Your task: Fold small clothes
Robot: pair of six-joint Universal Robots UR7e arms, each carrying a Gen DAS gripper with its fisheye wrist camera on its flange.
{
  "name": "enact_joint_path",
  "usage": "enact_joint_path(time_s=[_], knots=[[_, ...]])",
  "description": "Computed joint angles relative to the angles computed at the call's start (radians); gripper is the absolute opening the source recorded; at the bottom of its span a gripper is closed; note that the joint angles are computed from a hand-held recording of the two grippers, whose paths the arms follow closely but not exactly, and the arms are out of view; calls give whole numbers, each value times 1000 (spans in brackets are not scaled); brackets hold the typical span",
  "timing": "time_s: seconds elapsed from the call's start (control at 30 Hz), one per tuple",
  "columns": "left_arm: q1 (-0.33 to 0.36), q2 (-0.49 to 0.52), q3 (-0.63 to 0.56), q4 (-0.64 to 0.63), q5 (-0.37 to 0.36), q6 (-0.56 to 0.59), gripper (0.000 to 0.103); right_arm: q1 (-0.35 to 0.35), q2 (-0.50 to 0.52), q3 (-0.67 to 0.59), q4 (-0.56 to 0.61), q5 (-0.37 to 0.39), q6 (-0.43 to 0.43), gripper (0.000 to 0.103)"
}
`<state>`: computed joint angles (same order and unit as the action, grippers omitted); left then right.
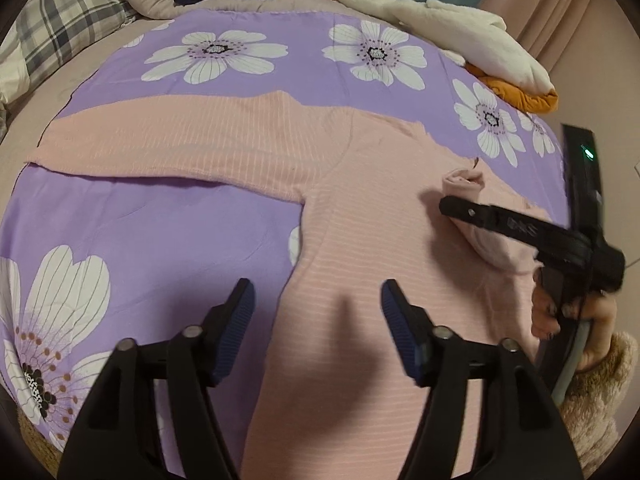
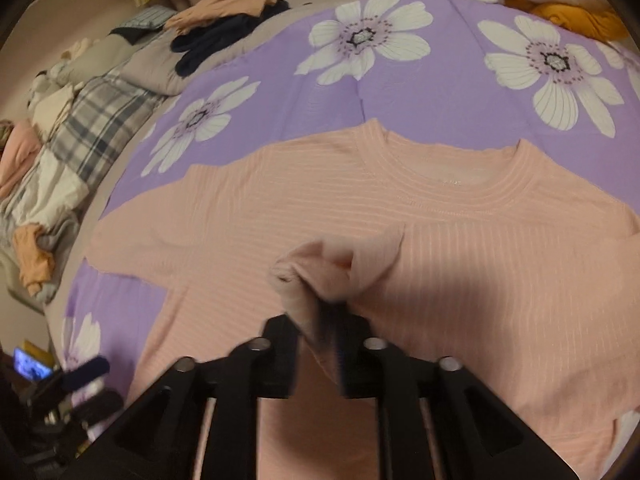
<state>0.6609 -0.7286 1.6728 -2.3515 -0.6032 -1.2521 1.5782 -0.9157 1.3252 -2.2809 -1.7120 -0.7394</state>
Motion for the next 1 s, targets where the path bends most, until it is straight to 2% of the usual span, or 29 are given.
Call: enact_joint_path(time_s=[0.03,0.07,0.17,0.23,0.3,0.33,0.4,0.53,0.63,0.67,0.7,0.73,0.77,0.8,0.83,0.87,0.9,1.0], knots=[[0,4,-6,-10,-1,9,72,-5,-12,-3,-1,24,3,64],[2,10,-15,-28,-7,28,75,-15,-34,0,-2,65,15,69],[10,36,-59,-61,-18,89,77,-44,-76,-42,58,159,77,70],[16,61,-95,-109,-21,154,82,-61,-101,-59,62,192,114,74],[30,95,-134,-194,-42,248,85,-70,-125,-54,-10,155,149,76],[37,108,-152,-209,-53,274,85,-78,-139,-39,-84,124,165,76],[58,147,-213,-225,-81,337,85,-96,-145,-33,-149,105,186,76],[98,226,-352,-159,-88,395,85,-146,-121,-91,-141,85,284,76],[132,279,-437,-149,-105,434,82,-163,-102,-132,-107,79,317,76],[143,291,-456,-149,-118,440,73,-166,-97,-141,-99,80,322,76],[153,299,-469,-143,-137,437,58,-172,-96,-147,-92,81,326,76],[166,308,-487,-139,-171,441,52,-178,-92,-158,-79,83,328,76],[175,316,-501,-133,-194,437,39,-181,-85,-171,-63,81,329,76],[178,323,-509,-132,-190,429,25,-183,-75,-186,-51,76,334,76],[175,331,-513,-146,-165,435,20,-190,-81,-186,-44,76,335,76],[175,334,-512,-170,-166,444,8,-192,-75,-195,-37,72,342,76],[174,334,-509,-189,-171,441,5,-196,-70,-203,-30,72,352,76],[158,327,-502,-221,-138,433,5,-205,-68,-215,-11,76,359,76]])
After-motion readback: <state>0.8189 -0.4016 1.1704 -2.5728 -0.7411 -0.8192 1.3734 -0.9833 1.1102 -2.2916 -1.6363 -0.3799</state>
